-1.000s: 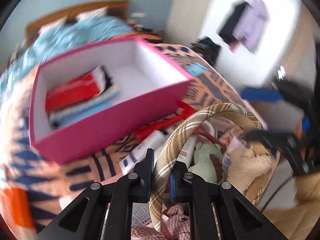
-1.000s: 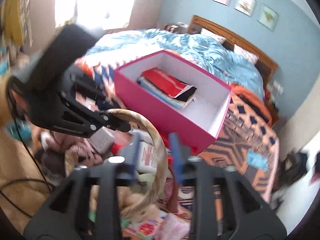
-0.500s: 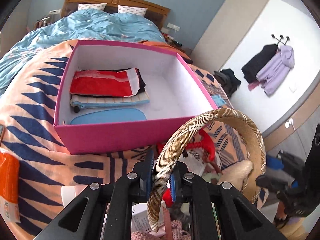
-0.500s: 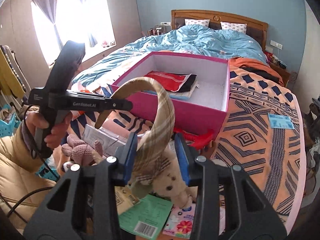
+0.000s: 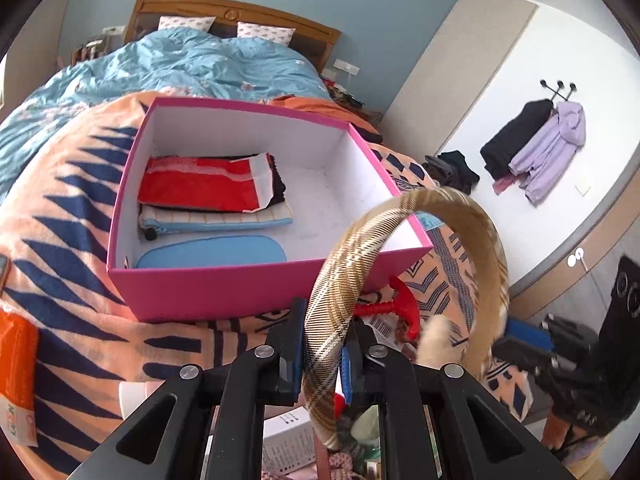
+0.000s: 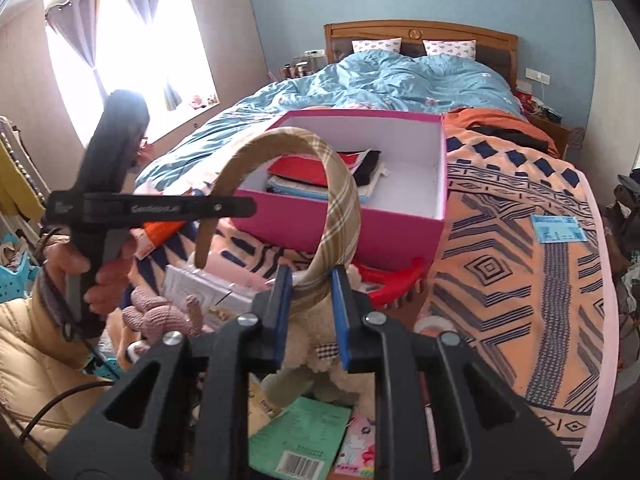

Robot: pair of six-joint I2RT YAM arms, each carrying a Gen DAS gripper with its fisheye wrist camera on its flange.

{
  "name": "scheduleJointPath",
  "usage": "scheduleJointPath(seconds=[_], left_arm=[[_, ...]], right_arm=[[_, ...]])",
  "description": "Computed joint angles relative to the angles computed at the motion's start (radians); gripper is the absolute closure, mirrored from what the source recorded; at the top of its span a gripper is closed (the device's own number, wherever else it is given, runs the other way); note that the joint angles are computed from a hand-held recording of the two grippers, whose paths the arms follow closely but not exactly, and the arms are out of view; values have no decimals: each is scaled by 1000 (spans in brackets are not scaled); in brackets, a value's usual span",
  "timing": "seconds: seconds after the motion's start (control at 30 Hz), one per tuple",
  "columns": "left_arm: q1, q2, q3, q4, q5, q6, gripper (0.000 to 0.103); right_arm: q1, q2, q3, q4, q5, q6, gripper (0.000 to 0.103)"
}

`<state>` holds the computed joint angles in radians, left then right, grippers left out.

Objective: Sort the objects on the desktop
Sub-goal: 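Close both grippers on the plaid headband and lift it, then carry the plaid headband over the pink box with both grippers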

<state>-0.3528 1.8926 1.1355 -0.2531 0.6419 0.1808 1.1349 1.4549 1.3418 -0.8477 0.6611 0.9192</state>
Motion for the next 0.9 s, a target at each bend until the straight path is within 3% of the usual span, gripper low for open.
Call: scheduleJointPath(seconds=[0.3, 0.5, 0.77, 0.83, 0.9], left_arm=[[-11, -41, -7, 3, -40, 41, 88], [-17, -33, 12, -6, -50, 54, 87], [-53, 71, 128, -63, -98, 47, 86], [-63, 107, 162, -77, -123, 30, 78], [-71, 135, 187, -94, -145, 26, 77]], right_arm=[[-77, -7, 1, 60, -3, -66, 78], [-92, 26, 18, 41, 26, -103, 86], [-166, 31, -6, 71, 20, -161, 89], [-185, 35, -13, 84, 7, -172, 89], [-204, 45, -16, 94, -9, -183, 90]])
